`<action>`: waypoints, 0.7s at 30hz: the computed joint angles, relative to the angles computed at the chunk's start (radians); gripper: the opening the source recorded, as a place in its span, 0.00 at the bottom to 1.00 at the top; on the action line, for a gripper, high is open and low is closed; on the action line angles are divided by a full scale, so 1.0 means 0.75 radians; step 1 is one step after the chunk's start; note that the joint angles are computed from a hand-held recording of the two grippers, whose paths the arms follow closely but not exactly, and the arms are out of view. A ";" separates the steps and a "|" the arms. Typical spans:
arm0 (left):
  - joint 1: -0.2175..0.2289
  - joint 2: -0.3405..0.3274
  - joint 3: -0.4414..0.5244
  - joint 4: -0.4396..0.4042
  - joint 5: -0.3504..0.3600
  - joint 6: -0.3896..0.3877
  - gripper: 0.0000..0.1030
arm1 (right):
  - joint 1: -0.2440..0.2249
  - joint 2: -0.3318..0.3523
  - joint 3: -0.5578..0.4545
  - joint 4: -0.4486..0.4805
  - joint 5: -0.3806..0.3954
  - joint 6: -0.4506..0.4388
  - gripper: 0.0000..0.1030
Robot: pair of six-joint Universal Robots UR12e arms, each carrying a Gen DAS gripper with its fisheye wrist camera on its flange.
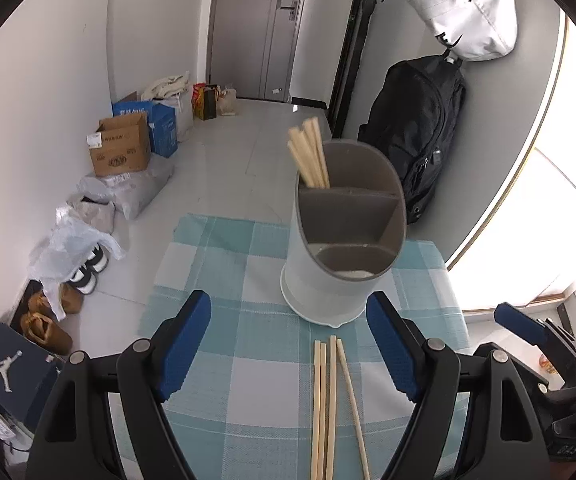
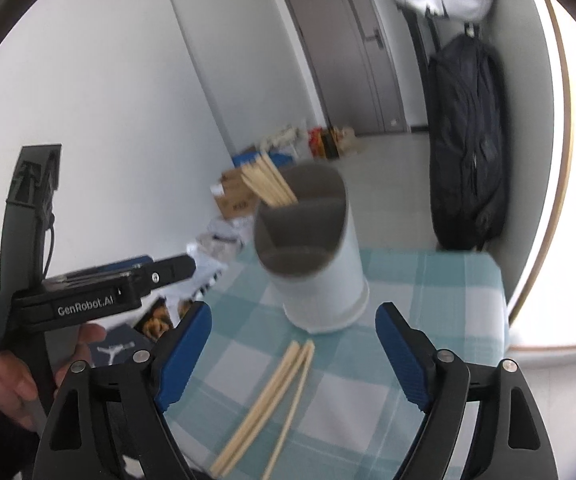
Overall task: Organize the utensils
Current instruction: 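Lower the right gripper to the chopstick pile and close on one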
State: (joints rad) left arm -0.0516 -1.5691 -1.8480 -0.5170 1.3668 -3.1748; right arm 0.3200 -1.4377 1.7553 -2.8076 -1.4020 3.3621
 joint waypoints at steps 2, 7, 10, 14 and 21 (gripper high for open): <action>0.002 -0.006 -0.007 -0.014 0.013 -0.013 0.74 | -0.002 0.007 -0.004 0.040 0.019 -0.002 0.82; 0.019 -0.021 -0.011 -0.040 0.044 -0.021 0.74 | 0.019 0.057 -0.072 0.296 -0.015 -0.054 0.82; 0.034 -0.024 -0.007 -0.055 0.031 -0.054 0.74 | 0.028 0.096 -0.114 0.439 -0.024 -0.075 0.81; 0.044 -0.028 -0.007 -0.051 0.055 -0.049 0.74 | 0.041 0.153 -0.187 0.577 -0.047 -0.109 0.72; 0.104 -0.018 -0.004 -0.130 -0.040 -0.100 0.74 | 0.047 0.247 -0.328 0.810 -0.068 -0.151 0.36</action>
